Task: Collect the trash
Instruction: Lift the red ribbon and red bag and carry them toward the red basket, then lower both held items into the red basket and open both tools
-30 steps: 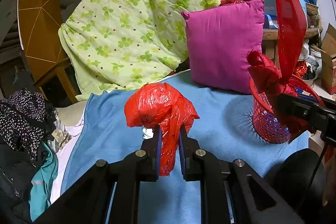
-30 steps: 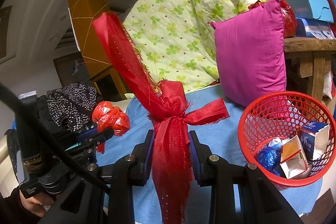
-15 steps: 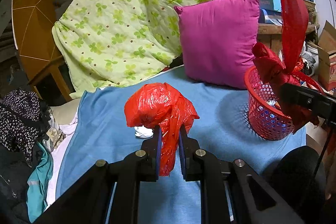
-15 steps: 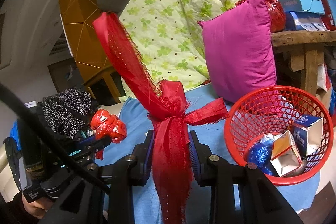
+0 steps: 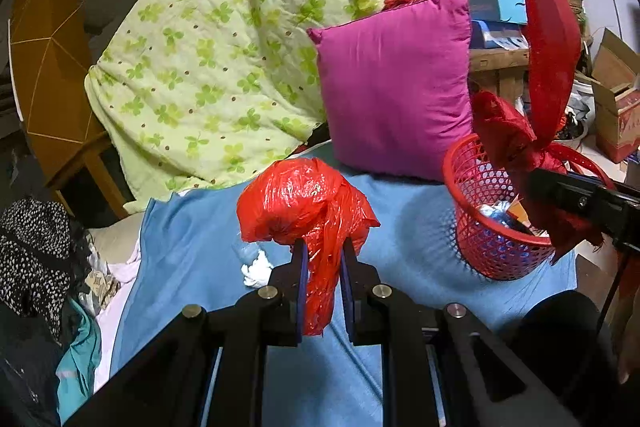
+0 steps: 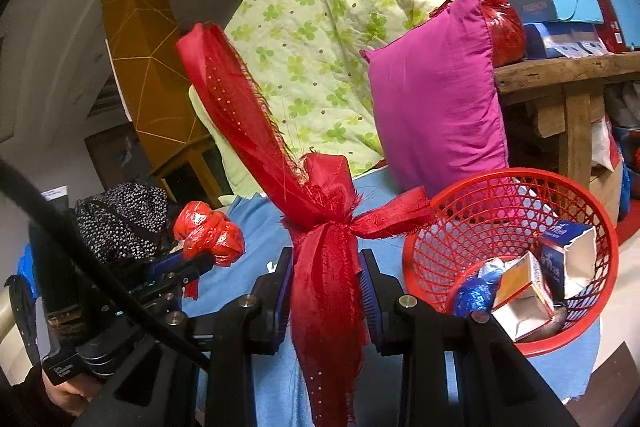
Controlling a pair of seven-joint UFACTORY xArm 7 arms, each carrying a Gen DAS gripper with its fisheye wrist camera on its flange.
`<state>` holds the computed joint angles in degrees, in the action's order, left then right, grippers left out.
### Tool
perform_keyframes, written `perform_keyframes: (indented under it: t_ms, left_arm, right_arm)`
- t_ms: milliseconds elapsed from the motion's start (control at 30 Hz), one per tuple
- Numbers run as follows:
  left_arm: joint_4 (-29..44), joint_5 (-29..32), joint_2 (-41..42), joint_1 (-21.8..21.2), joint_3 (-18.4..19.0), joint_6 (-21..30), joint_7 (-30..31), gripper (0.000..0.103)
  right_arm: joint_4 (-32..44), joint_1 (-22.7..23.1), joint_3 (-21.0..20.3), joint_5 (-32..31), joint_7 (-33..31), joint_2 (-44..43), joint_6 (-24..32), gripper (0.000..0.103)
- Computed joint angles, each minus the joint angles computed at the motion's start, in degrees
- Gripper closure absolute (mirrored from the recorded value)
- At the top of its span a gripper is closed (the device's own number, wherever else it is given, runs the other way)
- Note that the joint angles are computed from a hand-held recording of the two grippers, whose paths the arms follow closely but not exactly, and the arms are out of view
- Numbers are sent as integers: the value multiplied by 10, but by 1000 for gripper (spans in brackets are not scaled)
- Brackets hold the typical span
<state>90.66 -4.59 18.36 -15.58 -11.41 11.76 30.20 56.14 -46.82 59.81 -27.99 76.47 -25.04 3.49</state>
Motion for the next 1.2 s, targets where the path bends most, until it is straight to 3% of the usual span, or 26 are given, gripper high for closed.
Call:
perform_keyframes:
  t_ms: [1200]
  left_arm:
    - [72, -5, 33, -22, -16, 20, 37, 87]
  right_arm:
    - [-41, 61, -109, -5, 24, -63, 26, 70]
